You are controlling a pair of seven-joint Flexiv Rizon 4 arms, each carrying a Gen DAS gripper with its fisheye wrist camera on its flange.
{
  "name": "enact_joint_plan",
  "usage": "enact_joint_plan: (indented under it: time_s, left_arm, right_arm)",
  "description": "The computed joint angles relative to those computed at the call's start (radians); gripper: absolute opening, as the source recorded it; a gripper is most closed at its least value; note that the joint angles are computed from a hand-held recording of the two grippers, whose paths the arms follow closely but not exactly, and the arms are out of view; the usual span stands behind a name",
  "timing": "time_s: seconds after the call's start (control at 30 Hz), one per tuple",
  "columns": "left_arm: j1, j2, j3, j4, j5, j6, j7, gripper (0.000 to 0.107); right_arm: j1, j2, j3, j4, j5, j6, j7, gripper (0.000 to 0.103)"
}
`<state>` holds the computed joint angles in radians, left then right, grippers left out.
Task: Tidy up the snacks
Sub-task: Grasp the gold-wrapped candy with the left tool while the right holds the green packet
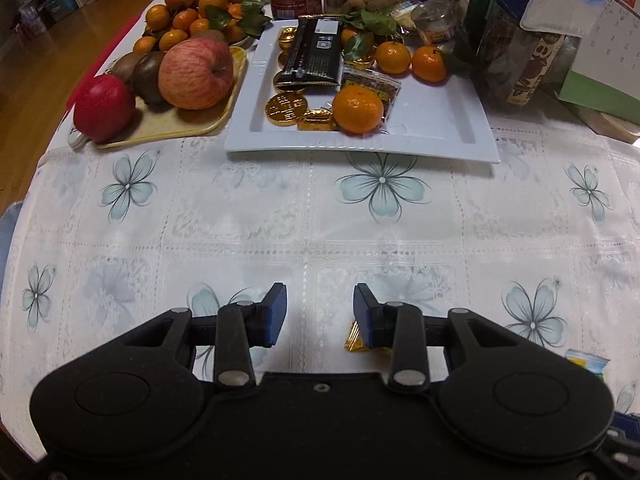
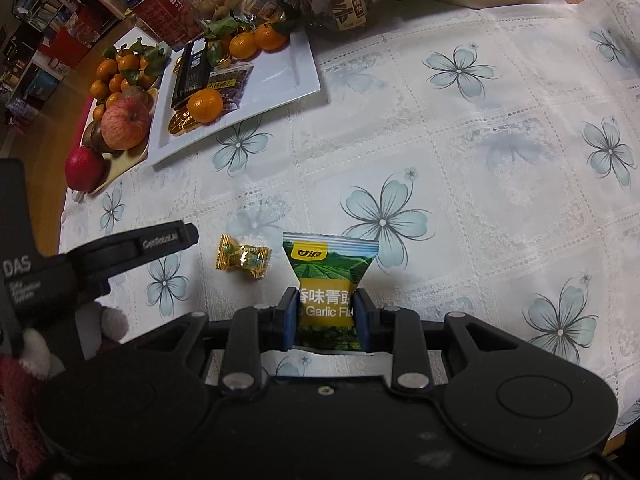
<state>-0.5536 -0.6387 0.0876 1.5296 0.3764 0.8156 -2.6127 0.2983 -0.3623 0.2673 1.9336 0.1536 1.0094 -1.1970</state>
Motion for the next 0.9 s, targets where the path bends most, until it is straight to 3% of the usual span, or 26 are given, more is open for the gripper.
enact_joint_plan:
  time_s: [0.3, 0.57, 0.9]
  left_arm:
    - [0.015, -0.094, -0.022, -0.113, -0.057, -0.101, 0.109, 0.045]
    - [0.02, -0.041, -0.042, -0.036, -0.093, -0.129, 0.171, 0.045]
    - [0.048, 0.044, -0.059, 0.097, -0.131, 0.056, 0.148, 0.045]
  right_arm:
    - [-0.008, -0.001, 0.003, -0.012, 0.023, -0.004, -0.002, 0.031]
    - [-0.009, -0.002, -0.005, -0.015, 0.022, -0.003, 0.028, 0.031]
    - [-0.012, -0.005, -0.005, -0.017, 0.028, -0.005, 0.04, 0.031]
